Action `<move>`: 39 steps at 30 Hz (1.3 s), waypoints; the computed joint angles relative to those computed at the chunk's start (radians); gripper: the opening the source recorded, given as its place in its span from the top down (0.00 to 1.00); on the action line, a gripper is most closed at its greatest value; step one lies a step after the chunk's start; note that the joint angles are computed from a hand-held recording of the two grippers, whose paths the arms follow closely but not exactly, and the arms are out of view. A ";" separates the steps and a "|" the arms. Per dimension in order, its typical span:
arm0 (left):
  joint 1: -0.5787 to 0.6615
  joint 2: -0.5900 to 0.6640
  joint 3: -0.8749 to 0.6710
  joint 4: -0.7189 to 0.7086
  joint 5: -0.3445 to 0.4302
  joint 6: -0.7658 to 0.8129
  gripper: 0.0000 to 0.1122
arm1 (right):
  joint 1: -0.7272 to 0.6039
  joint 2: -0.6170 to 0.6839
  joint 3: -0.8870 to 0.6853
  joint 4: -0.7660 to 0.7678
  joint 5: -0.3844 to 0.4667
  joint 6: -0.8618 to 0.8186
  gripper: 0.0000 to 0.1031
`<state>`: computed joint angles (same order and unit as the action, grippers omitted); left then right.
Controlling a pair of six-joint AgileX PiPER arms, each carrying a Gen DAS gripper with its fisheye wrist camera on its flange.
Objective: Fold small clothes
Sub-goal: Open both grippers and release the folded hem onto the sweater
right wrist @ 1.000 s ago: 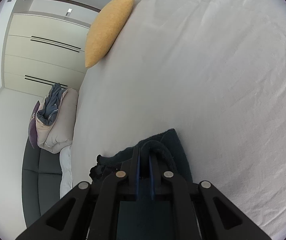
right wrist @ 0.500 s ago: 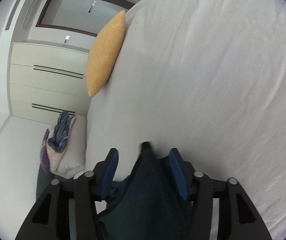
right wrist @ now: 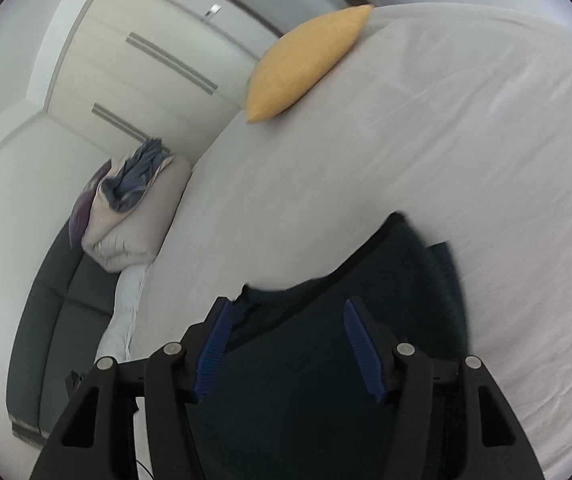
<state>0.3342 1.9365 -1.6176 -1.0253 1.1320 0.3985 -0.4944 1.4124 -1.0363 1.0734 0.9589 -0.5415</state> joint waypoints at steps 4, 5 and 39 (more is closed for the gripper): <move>-0.157 -0.020 0.039 0.161 -0.090 0.011 0.34 | 0.128 0.060 0.004 0.000 -0.054 -0.016 0.40; -0.192 -0.022 0.060 0.217 -0.147 -0.003 0.34 | 0.134 0.079 0.007 -0.010 -0.070 -0.006 0.40; -0.110 -0.400 0.695 0.239 -0.492 0.370 0.69 | 0.619 0.222 0.019 0.185 -0.292 -0.132 0.63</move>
